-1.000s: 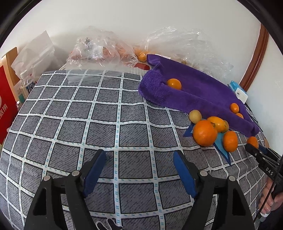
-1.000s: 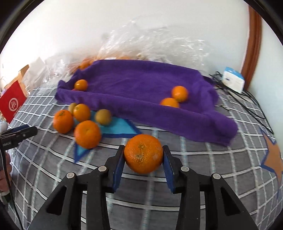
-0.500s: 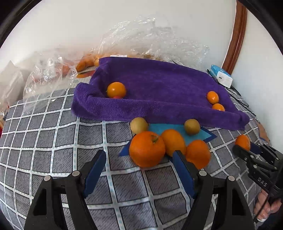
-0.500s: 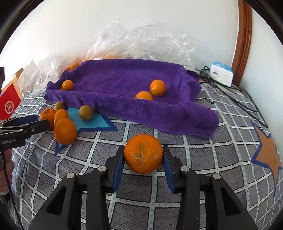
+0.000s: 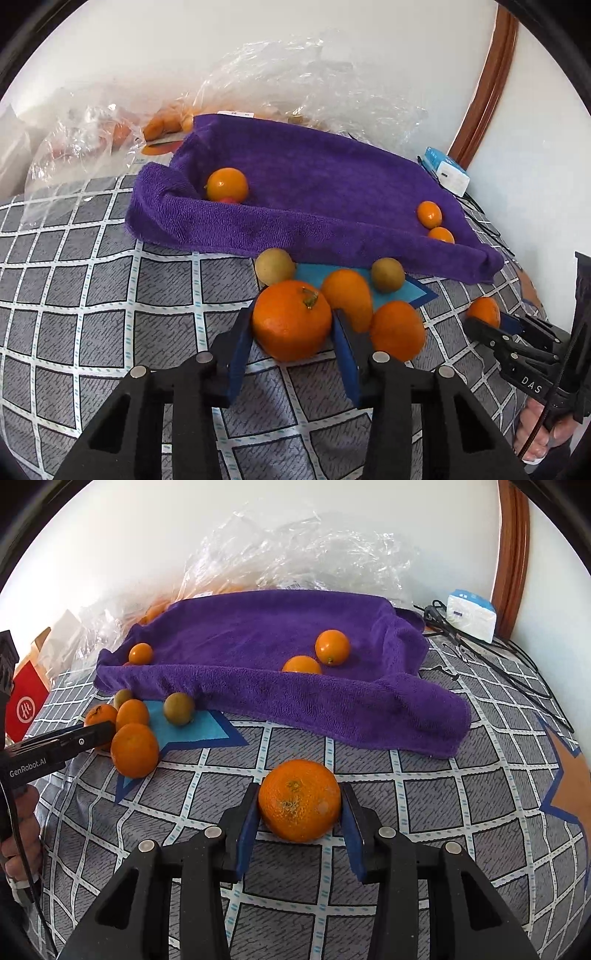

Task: Organize fruits
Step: 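Grasp a large orange with the left tool while the right tool holds its orange, then lift both held oranges off the table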

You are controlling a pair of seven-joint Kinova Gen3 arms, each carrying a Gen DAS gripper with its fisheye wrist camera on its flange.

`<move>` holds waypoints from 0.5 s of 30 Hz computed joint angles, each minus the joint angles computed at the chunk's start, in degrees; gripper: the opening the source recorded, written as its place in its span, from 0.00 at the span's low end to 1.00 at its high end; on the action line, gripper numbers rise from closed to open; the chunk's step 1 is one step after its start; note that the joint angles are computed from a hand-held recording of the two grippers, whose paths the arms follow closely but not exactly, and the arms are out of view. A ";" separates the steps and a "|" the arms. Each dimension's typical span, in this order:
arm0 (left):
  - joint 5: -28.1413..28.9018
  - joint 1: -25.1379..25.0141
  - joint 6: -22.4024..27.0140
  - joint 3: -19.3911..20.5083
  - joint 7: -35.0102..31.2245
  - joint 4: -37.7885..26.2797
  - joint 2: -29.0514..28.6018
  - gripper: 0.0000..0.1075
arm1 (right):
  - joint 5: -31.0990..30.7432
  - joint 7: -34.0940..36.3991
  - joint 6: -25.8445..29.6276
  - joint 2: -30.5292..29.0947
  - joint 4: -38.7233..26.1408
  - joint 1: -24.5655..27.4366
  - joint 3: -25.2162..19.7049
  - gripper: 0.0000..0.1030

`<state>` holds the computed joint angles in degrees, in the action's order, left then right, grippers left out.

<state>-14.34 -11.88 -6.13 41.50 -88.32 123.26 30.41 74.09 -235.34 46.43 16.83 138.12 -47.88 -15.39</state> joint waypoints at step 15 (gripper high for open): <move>-7.86 -2.12 -11.90 -1.07 9.94 5.88 -2.98 0.37 | 2.47 -4.09 0.82 -0.30 1.39 -0.72 -0.65 0.40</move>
<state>-22.20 -14.01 -18.03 40.42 -78.39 129.14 27.43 76.57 -239.43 47.25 16.53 139.51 -48.60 -16.03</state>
